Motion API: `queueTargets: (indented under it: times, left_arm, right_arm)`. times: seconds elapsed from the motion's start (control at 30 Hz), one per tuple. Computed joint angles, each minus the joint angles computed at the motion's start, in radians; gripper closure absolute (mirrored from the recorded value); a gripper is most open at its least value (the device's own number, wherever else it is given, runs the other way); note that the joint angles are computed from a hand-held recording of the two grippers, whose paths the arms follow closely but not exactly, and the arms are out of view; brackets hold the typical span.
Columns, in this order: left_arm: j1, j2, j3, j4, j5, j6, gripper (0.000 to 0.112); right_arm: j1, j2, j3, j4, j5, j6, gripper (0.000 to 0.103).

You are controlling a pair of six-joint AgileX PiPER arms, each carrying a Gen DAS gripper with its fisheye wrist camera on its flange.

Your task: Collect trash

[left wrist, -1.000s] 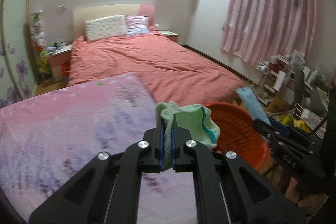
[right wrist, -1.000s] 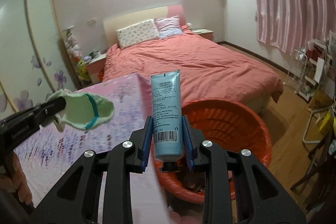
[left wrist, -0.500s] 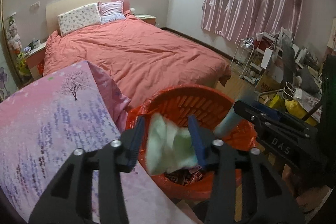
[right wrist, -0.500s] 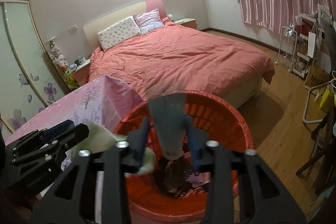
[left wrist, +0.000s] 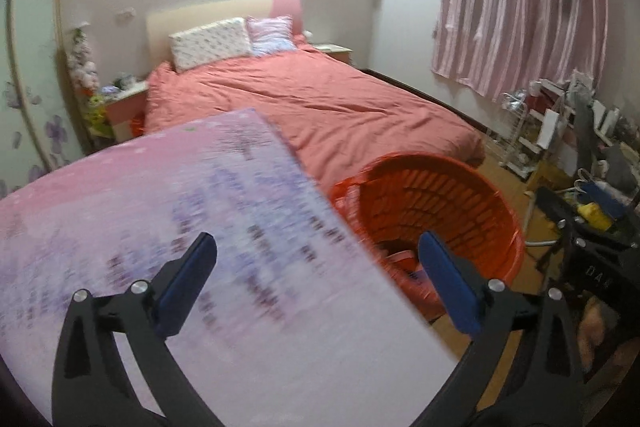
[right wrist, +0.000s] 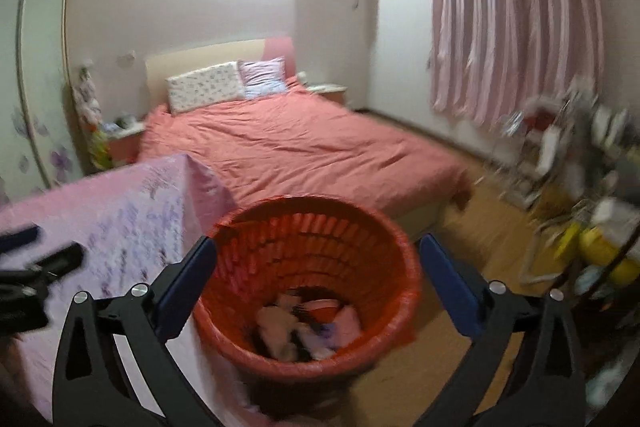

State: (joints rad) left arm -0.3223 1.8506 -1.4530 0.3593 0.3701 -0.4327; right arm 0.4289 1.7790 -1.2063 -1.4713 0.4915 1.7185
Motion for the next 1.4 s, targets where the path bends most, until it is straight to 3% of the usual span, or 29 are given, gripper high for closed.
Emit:
queueTargets:
  times: [0.07, 0.23, 0.3, 0.43, 0.5, 0.6, 0.83, 1.17, 1.4]
  left_arm:
    - [-0.001, -0.076, 0.112, 0.17, -0.016, -0.162, 0.013]
    - [-0.006, -0.272, 0.385, 0.635, -0.015, -0.634, 0.013]
    - [-0.021, -0.356, 0.498, 0.818, 0.015, -0.832, 0.013]
    - [-0.061, -0.48, 0.651, 1.01, 0.105, -1.07, 0.013]
    - [-0.07, -0.531, 0.708, 1.035, 0.129, -1.124, 0.013]
    - [-0.082, -0.575, 0.756, 1.024, 0.16, -1.16, 0.013]
    - [-0.055, -0.648, 0.79, 0.876, 0.171, -1.081, 0.013]
    - [-0.113, -0.698, 0.803, 0.865, 0.248, -1.096, 0.013]
    - [-0.159, -0.703, 0.801, 0.884, 0.302, -1.118, 0.013]
  right_arm:
    - [0.071, -0.038, 0.049, -0.024, 0.102, 0.01, 0.002]
    - [0.178, -0.182, 0.228, -0.148, 0.127, 0.191, 0.002]
    - [0.234, -0.213, 0.268, -0.163, 0.182, 0.239, 0.002]
    - [0.335, -0.206, 0.274, -0.104, 0.32, 0.274, 0.002]
    - [0.364, -0.195, 0.264, -0.059, 0.352, 0.281, 0.002]
    - [0.379, -0.188, 0.24, 0.022, 0.331, 0.233, 0.002]
    - [0.416, -0.17, 0.172, 0.222, 0.365, 0.075, 0.003]
    - [0.485, -0.15, 0.146, 0.263, 0.508, 0.07, 0.003]
    - [0.492, -0.143, 0.144, 0.276, 0.527, 0.068, 0.003]
